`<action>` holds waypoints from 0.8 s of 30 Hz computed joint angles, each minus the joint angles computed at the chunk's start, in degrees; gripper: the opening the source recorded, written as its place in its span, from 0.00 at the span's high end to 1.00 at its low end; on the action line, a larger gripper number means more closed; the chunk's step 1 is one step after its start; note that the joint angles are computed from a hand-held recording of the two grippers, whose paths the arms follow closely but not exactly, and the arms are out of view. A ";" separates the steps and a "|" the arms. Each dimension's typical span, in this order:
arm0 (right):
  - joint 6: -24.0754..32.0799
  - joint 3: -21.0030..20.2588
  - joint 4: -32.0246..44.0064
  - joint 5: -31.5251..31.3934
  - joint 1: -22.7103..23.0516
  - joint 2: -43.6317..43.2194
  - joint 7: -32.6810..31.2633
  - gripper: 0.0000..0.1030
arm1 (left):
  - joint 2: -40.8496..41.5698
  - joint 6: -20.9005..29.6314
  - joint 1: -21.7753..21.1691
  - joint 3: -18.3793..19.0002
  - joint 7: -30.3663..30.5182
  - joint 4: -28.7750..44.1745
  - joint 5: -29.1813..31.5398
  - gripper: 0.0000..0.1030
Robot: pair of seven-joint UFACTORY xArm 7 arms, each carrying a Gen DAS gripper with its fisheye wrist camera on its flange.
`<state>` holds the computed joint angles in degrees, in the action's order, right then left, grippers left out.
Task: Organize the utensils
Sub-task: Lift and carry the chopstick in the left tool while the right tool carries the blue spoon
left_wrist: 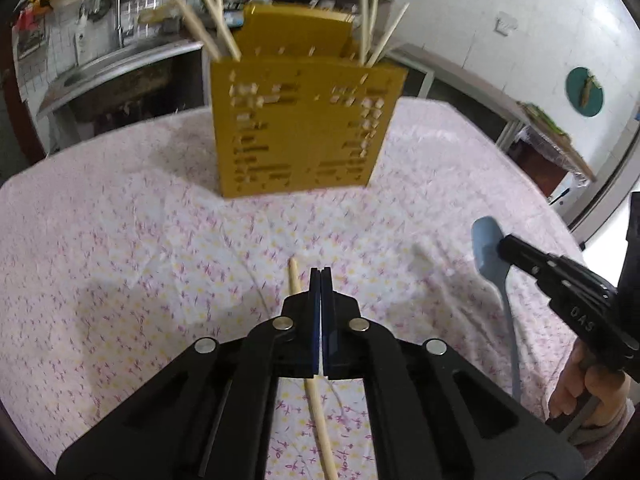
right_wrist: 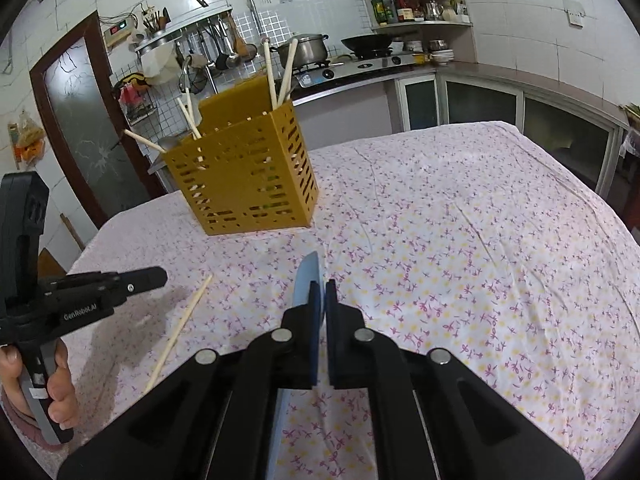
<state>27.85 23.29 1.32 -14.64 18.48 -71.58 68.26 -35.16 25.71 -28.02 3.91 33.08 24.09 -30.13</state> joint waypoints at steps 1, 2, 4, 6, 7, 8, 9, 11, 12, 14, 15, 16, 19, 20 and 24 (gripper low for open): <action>-0.54 0.11 -0.12 0.02 -0.25 0.92 0.17 0.97 | 1.65 0.87 0.51 -0.38 -0.81 0.57 0.62 1.00; -1.00 -0.17 -0.29 0.16 -0.10 1.44 0.15 0.97 | 3.21 1.53 1.02 -0.85 -1.50 1.01 1.16 1.00; -1.29 -0.28 -0.42 0.11 0.09 1.67 -0.01 0.97 | 4.94 1.03 2.16 -2.17 -2.92 1.03 2.05 1.00; -1.56 0.09 -0.33 -0.18 0.01 1.61 -0.01 0.97 | 6.17 0.72 2.14 -2.09 -3.03 1.31 1.75 1.00; -1.84 -0.12 -0.54 -0.11 0.09 1.45 0.02 0.97 | 6.43 0.56 2.22 -2.22 -3.13 1.32 1.70 1.00; -2.00 -0.35 -0.72 0.00 0.16 1.47 0.01 0.97 | 6.75 0.26 2.44 -2.62 -3.39 1.30 1.98 0.97; -2.15 -0.56 -0.92 0.14 0.19 1.68 0.00 0.97 | 7.23 0.63 2.94 -3.11 -4.01 1.60 2.71 0.95; -2.14 -0.72 -1.19 0.35 0.19 1.95 0.14 0.97 | 8.34 1.49 3.08 -3.08 -4.45 2.25 2.83 0.92; -2.19 -0.66 -1.16 0.45 0.20 2.12 0.32 0.97 | 9.31 1.09 2.92 -3.25 -4.43 2.56 2.57 0.92; -2.09 -0.71 -1.42 0.51 0.33 1.50 0.54 0.97 | 9.84 0.82 3.37 -4.07 -4.92 2.89 3.18 0.92; -1.78 -0.61 -1.50 0.50 0.45 1.02 0.67 0.97 | 10.05 0.80 3.70 -4.60 -5.44 3.04 3.80 0.92; -1.70 -0.69 -1.66 0.51 0.63 0.68 0.72 0.97 | 10.33 0.71 4.24 -5.50 -6.30 3.24 5.02 0.92; -2.05 -0.96 -1.89 0.62 0.71 0.83 0.83 0.97 | 10.83 0.06 4.58 -6.67 -7.92 3.59 7.09 0.93; -2.22 -1.14 -1.94 0.71 0.79 0.94 0.82 0.97 | 11.00 -0.08 4.42 -6.66 -8.17 3.70 7.28 0.95; -0.76 -0.76 -1.25 0.45 0.79 -0.60 0.86 0.97 | 10.00 1.16 2.68 -3.85 -6.11 4.26 4.07 0.96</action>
<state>27.08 22.52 0.07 -14.19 19.27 -72.18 69.13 -25.16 26.87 -25.34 0.06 26.97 28.35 -26.06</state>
